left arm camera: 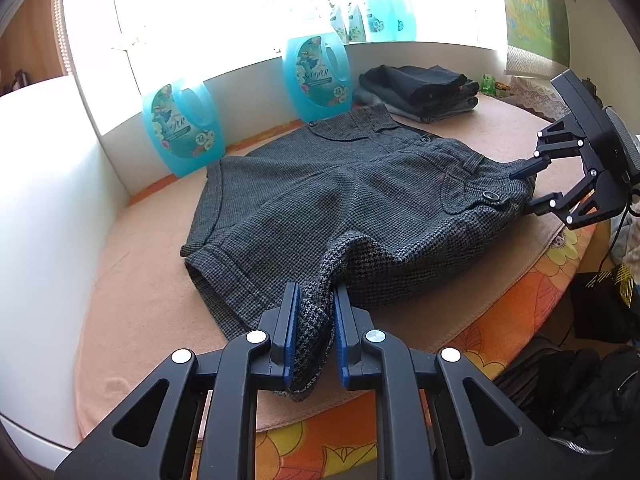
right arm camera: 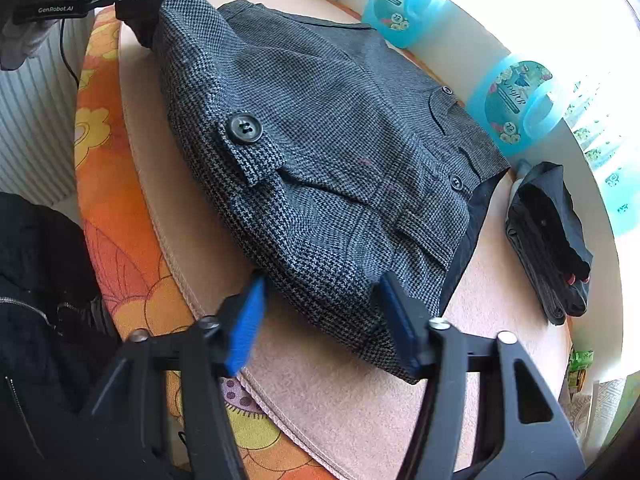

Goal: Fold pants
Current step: 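Lift the shorts with both grippers and fold them over onto themselves, then release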

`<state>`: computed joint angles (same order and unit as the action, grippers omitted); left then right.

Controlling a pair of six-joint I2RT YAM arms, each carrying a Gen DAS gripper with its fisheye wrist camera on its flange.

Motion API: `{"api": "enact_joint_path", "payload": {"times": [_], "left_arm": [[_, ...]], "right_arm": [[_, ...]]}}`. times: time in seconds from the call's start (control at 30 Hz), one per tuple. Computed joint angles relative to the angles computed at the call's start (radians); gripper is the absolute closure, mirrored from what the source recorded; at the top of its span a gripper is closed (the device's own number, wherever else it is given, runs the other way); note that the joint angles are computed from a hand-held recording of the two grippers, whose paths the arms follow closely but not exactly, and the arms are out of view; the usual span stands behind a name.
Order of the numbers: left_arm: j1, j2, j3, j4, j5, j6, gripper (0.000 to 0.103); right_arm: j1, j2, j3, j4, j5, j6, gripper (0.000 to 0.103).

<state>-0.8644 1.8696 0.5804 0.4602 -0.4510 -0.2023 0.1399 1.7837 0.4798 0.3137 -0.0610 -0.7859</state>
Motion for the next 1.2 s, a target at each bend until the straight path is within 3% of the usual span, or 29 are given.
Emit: {"api": "enact_joint_path", "payload": {"times": [0.23,0.43,0.57,0.8,0.97,1.2], "left_arm": [[0.093,-0.038,0.011,0.063,0.036,0.045,0.089],[0.207,0.005,0.097,0.134,0.081,0.08,0.089],[0.283,0.084,0.194,0.162,0.106,0.037,0.089],[0.388,0.197,0.348,0.196,0.174,-0.149,0.09],[0.429,0.295,0.55,0.054,0.221,-0.129,0.091],[0.458,0.435,0.9,-0.203,0.224,-0.02,0.091]], "right_arm": [[0.003,-0.107,0.087,-0.055,-0.013,0.138,0.08],[0.043,-0.039,0.248,-0.055,0.059,0.217,0.085],[0.064,0.047,0.382,-0.078,0.084,0.267,0.085],[0.074,0.187,0.601,-0.13,0.108,0.313,0.086],[0.067,0.268,0.744,-0.172,0.129,0.318,0.086],[0.037,0.463,1.084,-0.332,0.134,0.336,0.086]]}}
